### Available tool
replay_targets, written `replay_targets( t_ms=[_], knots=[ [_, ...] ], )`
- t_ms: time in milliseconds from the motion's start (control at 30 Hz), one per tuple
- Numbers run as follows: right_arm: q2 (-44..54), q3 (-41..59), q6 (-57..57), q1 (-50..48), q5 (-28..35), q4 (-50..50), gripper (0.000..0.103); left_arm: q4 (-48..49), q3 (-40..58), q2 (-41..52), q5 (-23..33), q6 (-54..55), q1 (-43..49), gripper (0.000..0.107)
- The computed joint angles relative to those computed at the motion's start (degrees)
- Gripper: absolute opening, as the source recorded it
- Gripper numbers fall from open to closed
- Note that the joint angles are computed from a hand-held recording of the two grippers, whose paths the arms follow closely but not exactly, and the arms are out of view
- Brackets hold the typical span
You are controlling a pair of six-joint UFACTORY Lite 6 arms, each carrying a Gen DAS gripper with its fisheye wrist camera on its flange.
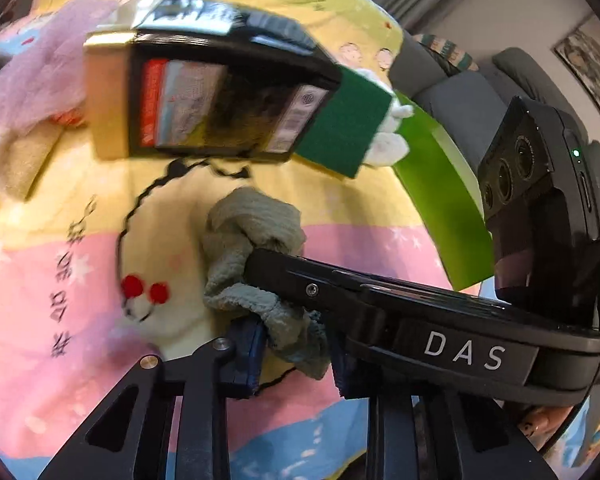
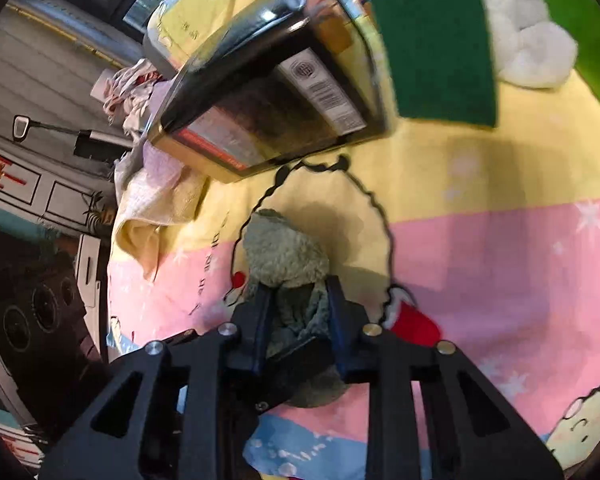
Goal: Organize soft objects
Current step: 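Carry the green cloth with the right gripper over the green box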
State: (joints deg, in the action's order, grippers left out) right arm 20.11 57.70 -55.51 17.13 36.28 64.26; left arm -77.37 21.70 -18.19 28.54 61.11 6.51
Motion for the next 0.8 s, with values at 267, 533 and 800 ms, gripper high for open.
replay_targets(
  t_ms=[267,533,800],
  knots=[
    [-11.39,-2.60,-3.08,-11.97,4.00,0.60,0.025,1.53,10.92,1.22,-4.26,-5.20,-13.05,0.027],
    [-16.90,2.08,-4.59,-27.95,6.95,0.54,0.025,-0.60,35.07,19.66,-6.18,0.06,-25.10,0.027],
    [-11.71,8.52,-5.31,-38.11,6.40,3.04,0.026,1.94,60.21,41.69,-3.47,-3.34,-30.76,0.027]
  ],
)
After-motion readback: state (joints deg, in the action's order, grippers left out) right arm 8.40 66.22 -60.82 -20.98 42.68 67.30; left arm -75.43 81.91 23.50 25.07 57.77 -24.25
